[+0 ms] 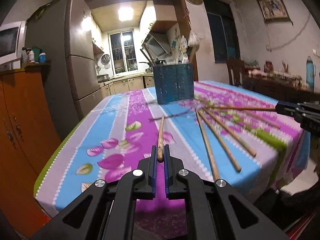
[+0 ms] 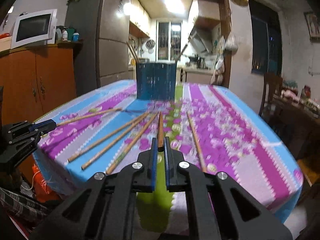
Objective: Organize utensils
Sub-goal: 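Carry the chopstick in the right gripper to the blue holder while the left gripper carries its own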
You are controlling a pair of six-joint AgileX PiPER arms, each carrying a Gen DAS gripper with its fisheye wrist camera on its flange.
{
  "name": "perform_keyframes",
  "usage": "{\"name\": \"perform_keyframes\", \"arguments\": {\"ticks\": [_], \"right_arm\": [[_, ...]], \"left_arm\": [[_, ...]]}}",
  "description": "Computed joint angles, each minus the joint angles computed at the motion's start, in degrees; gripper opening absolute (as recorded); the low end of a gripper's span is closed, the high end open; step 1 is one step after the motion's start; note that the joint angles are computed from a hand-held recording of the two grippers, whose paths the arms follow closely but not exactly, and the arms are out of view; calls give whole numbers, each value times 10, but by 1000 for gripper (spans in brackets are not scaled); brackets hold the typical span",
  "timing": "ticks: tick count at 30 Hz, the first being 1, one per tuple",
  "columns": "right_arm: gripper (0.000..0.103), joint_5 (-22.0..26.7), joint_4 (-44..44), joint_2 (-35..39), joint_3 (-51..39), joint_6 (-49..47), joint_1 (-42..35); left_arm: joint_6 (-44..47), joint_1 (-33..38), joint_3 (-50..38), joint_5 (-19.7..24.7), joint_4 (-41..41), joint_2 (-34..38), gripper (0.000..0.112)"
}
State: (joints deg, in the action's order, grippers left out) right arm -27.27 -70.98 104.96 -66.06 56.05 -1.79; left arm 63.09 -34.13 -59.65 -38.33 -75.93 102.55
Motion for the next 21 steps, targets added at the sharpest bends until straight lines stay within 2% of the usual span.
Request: {"name": "perform_keyframes", "arguments": {"ticks": [3, 10, 21], "right_arm": [[5, -18, 0, -14, -12, 2, -10], [5, -69, -58, -7, -95, 81, -32], [5, -106, -144, 35, -222, 213, -49]], "left_arm": [[2, 4, -4, 6, 1, -24, 7], [33, 15, -42, 29, -3, -66, 7], [155, 47, -145, 91, -97, -83, 7]]}}
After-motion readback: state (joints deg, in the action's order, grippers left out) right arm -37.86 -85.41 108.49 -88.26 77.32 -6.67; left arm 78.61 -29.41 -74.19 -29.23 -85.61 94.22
